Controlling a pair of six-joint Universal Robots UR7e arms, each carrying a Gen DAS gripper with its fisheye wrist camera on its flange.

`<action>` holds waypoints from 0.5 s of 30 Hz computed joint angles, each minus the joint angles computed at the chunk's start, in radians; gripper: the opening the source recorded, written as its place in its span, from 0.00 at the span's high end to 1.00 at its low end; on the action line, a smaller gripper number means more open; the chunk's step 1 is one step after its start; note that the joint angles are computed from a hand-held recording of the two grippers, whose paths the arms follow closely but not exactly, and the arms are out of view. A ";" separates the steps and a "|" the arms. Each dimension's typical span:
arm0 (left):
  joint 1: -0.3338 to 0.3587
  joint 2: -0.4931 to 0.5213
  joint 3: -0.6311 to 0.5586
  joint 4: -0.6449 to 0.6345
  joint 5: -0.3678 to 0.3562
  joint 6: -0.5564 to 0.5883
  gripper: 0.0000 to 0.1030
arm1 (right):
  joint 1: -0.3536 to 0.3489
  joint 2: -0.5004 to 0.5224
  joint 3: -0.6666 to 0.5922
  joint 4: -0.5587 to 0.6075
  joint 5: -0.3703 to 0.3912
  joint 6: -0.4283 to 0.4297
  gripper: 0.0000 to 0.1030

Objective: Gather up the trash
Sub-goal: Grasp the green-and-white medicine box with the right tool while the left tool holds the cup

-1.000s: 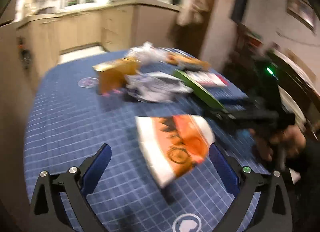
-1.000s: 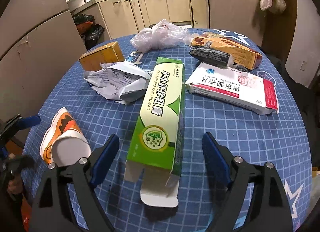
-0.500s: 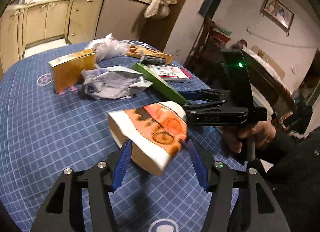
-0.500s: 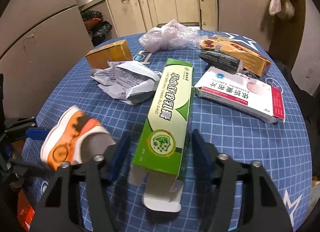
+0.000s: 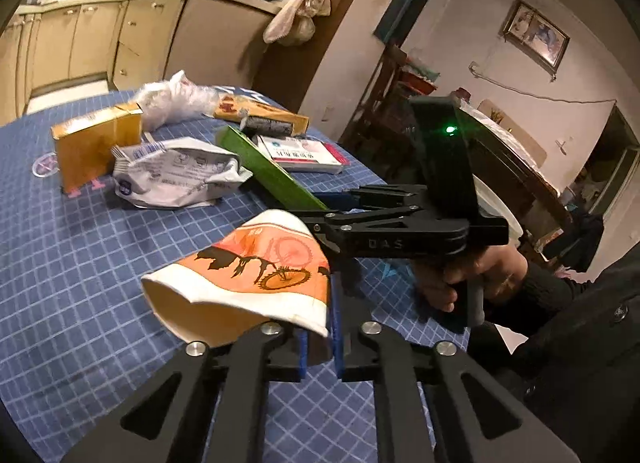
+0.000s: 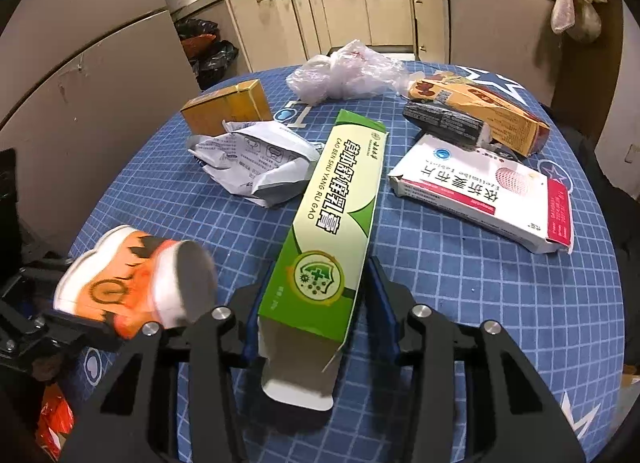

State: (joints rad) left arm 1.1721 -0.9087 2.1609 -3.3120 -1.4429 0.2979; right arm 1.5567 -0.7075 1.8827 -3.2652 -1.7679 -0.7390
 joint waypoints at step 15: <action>-0.078 -0.016 0.102 -0.214 0.212 -0.092 0.93 | -0.034 -0.075 0.099 -0.060 0.015 -0.022 0.91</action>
